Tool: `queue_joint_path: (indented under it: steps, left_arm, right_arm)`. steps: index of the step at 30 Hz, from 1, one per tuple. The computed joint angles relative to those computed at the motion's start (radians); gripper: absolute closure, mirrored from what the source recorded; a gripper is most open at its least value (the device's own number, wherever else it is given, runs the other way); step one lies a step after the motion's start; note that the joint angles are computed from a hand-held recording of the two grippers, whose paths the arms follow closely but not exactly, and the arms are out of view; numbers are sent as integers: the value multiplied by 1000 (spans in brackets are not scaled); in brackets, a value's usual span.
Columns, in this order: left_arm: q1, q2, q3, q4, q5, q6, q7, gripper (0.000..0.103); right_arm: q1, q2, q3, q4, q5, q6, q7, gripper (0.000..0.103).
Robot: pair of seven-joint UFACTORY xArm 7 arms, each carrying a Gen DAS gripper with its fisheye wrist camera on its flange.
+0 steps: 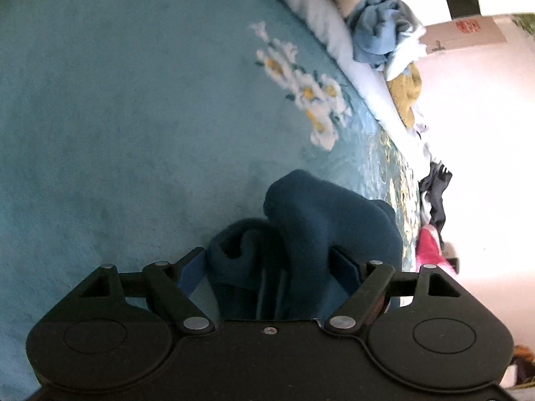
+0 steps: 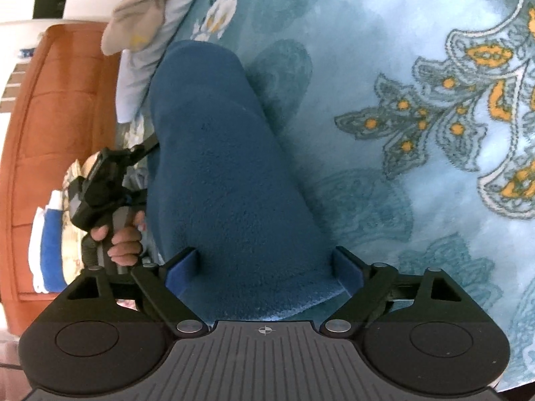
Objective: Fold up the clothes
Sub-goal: 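Grasp the folded jacket bundle with both tools from its sides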
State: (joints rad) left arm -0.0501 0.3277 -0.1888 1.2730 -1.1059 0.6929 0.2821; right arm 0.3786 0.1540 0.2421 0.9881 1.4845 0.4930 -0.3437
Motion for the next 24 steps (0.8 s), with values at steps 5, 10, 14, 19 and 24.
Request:
queue_joint_path:
  steps: [5, 10, 14, 19, 24]
  left_arm:
    - [-12, -20, -8, -42, -55, -63, 28, 35]
    - [-51, -90, -18, -121, -124, -190, 68, 56]
    - [-101, -172, -13, -198, -168, -295, 58, 66]
    - [-193, -280, -16, -313, -185, -442, -56, 69]
    - [-322, -347, -54, -410, -162, -666, -299, 70]
  right_arm:
    - [4, 1, -2, 17, -110, 4, 113, 45]
    - [-15, 14, -7, 59, -243, 60, 188, 54]
    - [-55, 30, -27, 112, -385, 160, 210, 55]
    - [-133, 110, -64, 283, -634, 331, 164, 57]
    - [-189, 284, -71, 604, -885, 515, 87, 57]
